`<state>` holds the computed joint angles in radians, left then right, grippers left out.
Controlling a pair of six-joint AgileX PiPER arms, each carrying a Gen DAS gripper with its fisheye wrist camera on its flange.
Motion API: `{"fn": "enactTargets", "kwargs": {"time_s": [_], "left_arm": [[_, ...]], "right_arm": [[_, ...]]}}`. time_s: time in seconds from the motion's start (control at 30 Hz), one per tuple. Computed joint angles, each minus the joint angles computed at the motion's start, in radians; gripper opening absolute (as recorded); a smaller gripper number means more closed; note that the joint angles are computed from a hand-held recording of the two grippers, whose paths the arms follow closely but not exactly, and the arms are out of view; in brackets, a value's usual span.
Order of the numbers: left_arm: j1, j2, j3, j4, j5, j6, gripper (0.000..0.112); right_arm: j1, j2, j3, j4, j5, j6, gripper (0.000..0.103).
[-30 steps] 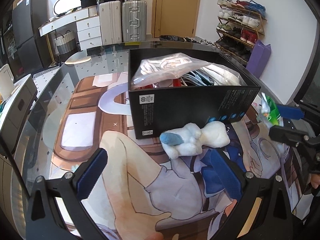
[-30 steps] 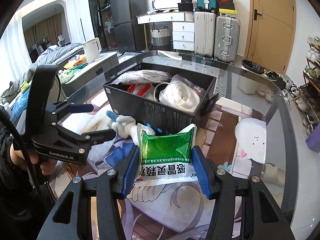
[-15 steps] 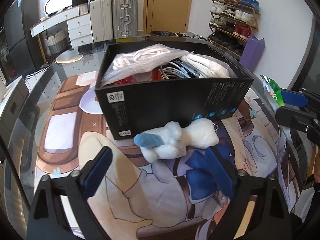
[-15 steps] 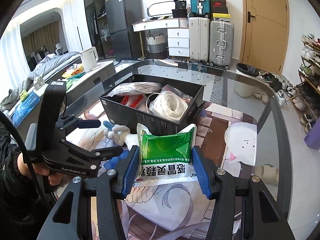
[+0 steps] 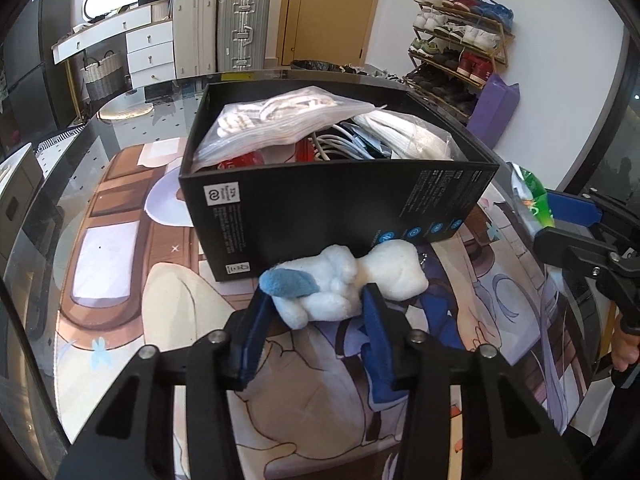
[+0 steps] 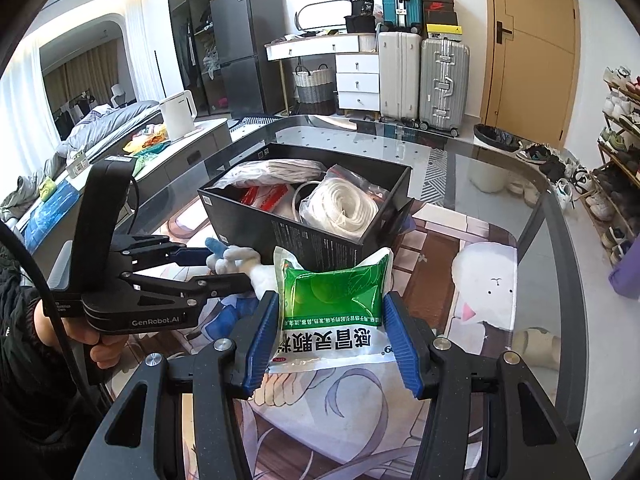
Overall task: Organize soft objects
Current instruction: 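Close left gripper on white plush toy while right gripper holds green sachet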
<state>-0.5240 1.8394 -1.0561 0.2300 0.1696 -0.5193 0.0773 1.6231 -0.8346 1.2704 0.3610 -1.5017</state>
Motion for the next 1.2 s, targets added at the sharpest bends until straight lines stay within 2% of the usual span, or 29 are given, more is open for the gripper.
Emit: {"fn": "enactTargets", "kwargs": {"time_s": [0.17, 0.6, 0.73, 0.8, 0.93, 1.2], "left_arm": [[0.011, -0.016, 0.024, -0.095, -0.026, 0.095, 0.040], [0.013, -0.060, 0.077, -0.155, -0.069, 0.164, 0.036], [0.020, -0.081, 0.094, -0.304, -0.078, 0.314, 0.035], [0.019, -0.093, 0.105, -0.300, -0.084, 0.311, 0.035], [0.024, -0.118, 0.119, -0.420, -0.088, 0.432, 0.033], [0.028, -0.166, 0.143, -0.536, -0.095, 0.548, 0.030]], "right_arm": [[0.000, 0.002, 0.000, 0.005, 0.001, -0.005, 0.054], [-0.007, 0.009, 0.002, 0.049, 0.004, -0.056, 0.054], [-0.012, 0.002, 0.008, 0.076, 0.009, -0.085, 0.054], [-0.012, -0.002, 0.012, 0.094, 0.009, -0.104, 0.054], [-0.015, -0.010, 0.016, 0.106, 0.014, -0.118, 0.054], [-0.020, -0.047, 0.043, 0.159, 0.020, -0.169, 0.054]]}}
